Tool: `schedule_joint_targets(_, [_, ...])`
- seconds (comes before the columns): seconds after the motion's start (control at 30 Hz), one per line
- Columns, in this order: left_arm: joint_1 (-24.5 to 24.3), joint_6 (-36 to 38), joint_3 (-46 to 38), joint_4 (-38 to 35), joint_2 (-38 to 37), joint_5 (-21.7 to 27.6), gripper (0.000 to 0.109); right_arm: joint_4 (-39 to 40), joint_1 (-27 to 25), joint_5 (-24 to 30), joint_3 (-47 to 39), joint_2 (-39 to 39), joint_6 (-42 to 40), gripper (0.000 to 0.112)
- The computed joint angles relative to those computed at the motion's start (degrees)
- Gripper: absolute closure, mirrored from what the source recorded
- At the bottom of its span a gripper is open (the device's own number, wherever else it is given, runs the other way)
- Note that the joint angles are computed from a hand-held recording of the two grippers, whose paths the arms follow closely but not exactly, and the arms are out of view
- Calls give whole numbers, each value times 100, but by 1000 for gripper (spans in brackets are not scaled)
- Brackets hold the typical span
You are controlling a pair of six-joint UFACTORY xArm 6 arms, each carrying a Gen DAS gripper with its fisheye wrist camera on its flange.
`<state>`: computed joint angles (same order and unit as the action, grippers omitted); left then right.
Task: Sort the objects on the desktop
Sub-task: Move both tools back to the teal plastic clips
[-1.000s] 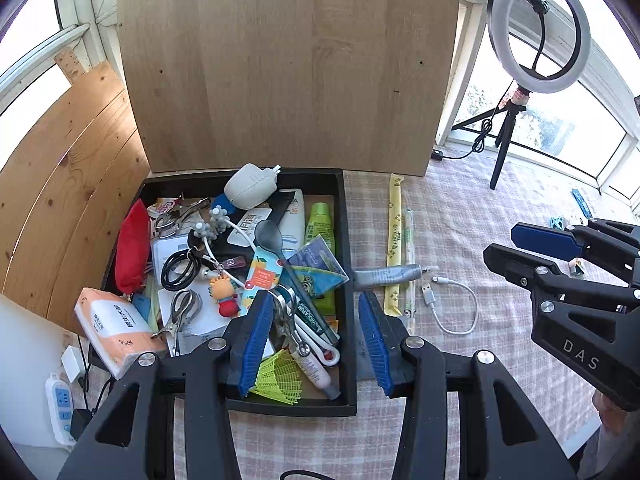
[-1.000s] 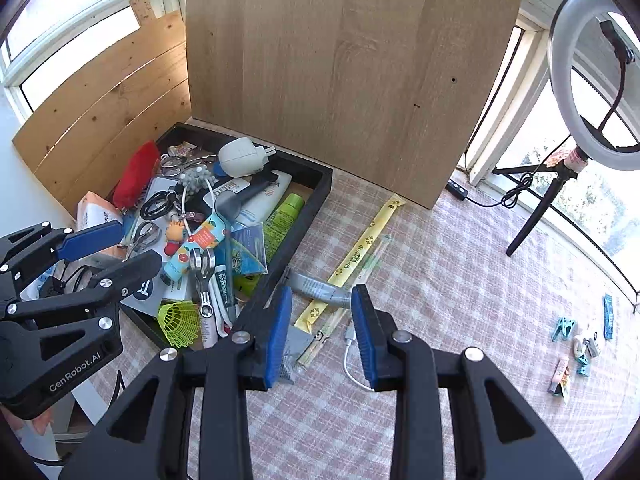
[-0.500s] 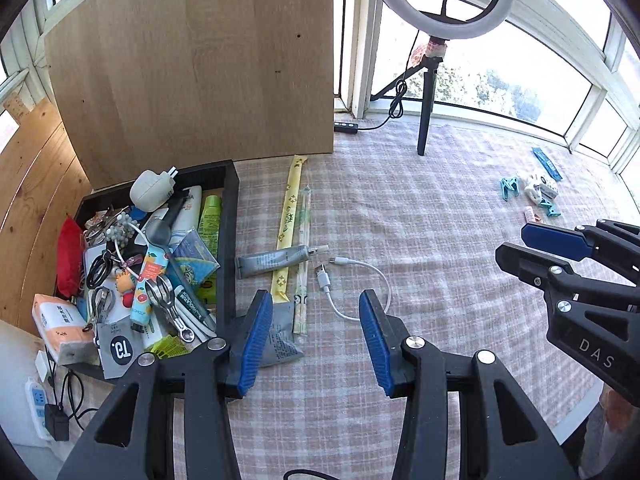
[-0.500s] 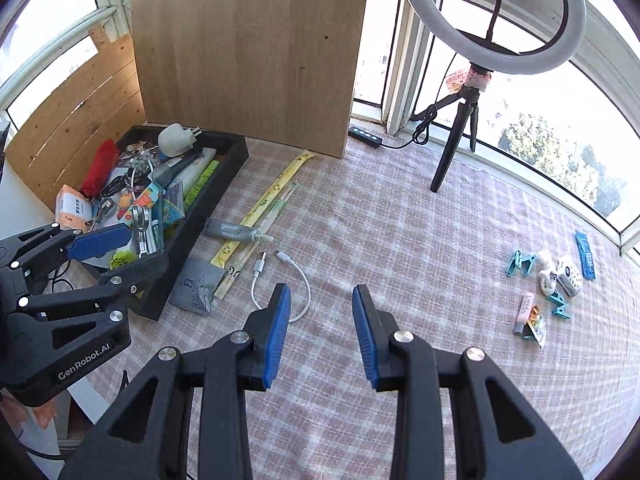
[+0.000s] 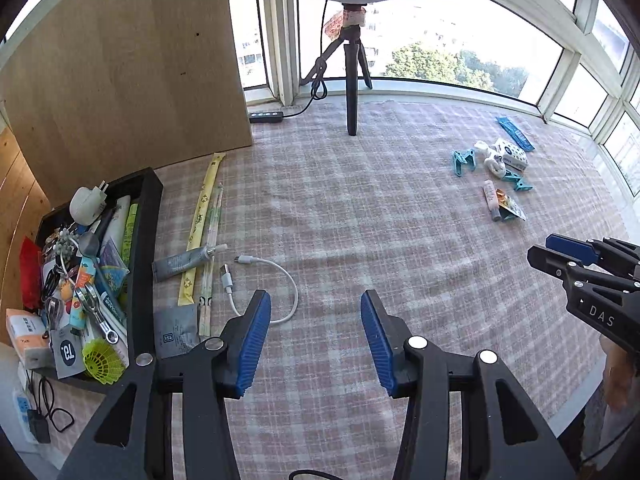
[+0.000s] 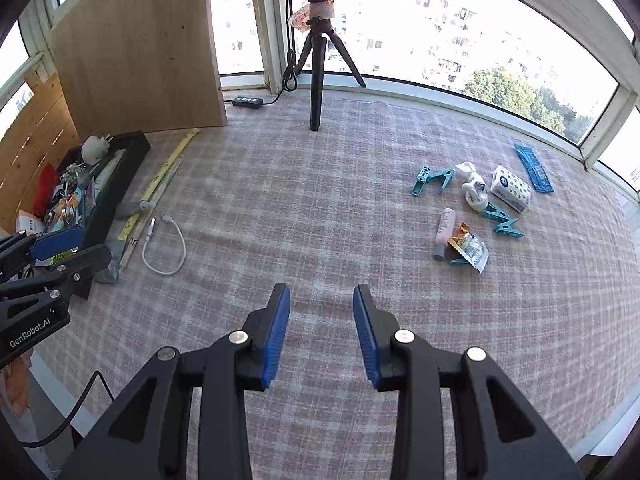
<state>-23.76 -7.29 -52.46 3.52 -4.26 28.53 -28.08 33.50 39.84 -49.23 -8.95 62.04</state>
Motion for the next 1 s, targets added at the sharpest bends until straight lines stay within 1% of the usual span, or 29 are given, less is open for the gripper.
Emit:
schedule_joint_targets(0.13, [-309,-172,-362,60,381,44,64,217,-554,-132,790,-618,-191,80])
schedule_joint_targets(0.27, [-592,-115,-822,-60,823,98,64,508,-1204,-294,1411,-1171,-588,80])
schedule_joint_targets(0.4, [-850,-113,-1525,-120,1415,283,64,598,-1823,-349,1675,-1431,-979,80])
schedule_joint_targets(0.53, [-1054,-129,-2395,-127,2071,542,64,759,-2391,-505,1755,-1445,-1437,80])
schedule_joint_targets(0.63, [-1194,-121,-3155,-91,2624,802,64,1064,-2812,-698,1706,-1291,-1889,80])
schedule_joint_targets(0.73, [-1302,-59,-4029,-95,3269,1069,64,1527,-3202,-901,1539,-970,-2371,80])
schedule_joint_targets(0.83, [-1382,91,-5040,-163,3996,1510,64,2041,-3502,-1076,1228,-473,-2864,80])
schedule_joint_targets(1.0, [-1458,221,-7026,-100,5372,2401,64,2515,-3734,-1038,504,511,-3295,80])
